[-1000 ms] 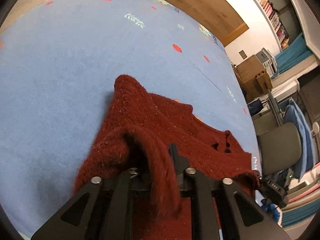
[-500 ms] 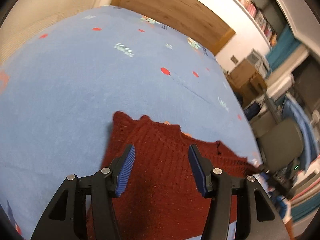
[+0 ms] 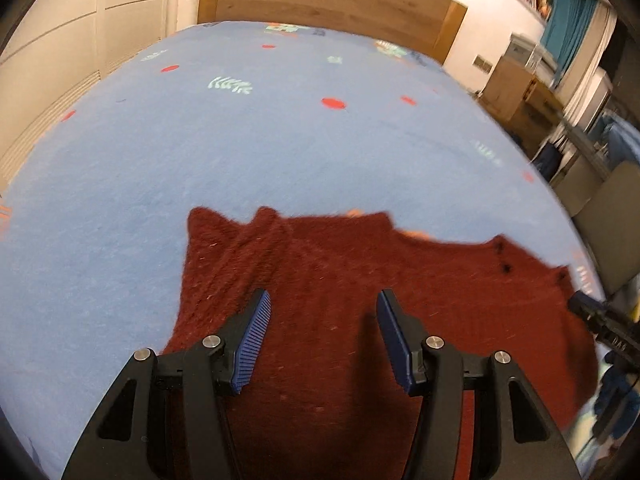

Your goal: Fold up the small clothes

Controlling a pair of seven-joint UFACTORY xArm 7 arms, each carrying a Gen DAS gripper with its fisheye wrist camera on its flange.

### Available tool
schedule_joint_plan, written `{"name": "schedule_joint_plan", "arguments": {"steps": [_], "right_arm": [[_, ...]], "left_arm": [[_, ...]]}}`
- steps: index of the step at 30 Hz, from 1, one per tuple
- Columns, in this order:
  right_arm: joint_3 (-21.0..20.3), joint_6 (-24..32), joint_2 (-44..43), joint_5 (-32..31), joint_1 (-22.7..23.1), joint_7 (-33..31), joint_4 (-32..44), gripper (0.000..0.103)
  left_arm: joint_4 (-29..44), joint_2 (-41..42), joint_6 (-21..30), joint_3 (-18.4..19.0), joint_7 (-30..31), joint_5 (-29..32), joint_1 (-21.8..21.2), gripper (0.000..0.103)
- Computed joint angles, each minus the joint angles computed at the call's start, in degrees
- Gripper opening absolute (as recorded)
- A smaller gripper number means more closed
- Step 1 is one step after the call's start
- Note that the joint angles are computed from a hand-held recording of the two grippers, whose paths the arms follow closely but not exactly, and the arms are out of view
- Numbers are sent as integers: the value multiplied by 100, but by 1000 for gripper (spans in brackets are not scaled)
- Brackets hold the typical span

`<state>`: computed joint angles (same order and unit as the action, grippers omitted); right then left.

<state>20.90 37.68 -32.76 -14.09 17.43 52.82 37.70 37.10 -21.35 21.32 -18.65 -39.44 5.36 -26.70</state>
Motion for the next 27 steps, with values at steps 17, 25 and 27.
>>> {"name": "schedule_joint_plan", "arguments": {"steps": [17,25,27], "right_arm": [[346,855,-474,-18,332,266,-55,55],[432,1300,-838,229,747,424,-456,56],[420,1444,-954,307,808,448,-467,56]], "left_arm": [[-842,-1397,256,-379,-286,-274,-242,49],[-1327,-1786,389,-520,-992,-225,-460,49],[-1368,-1887,474,-411,-1026,-295,-572,49]]}}
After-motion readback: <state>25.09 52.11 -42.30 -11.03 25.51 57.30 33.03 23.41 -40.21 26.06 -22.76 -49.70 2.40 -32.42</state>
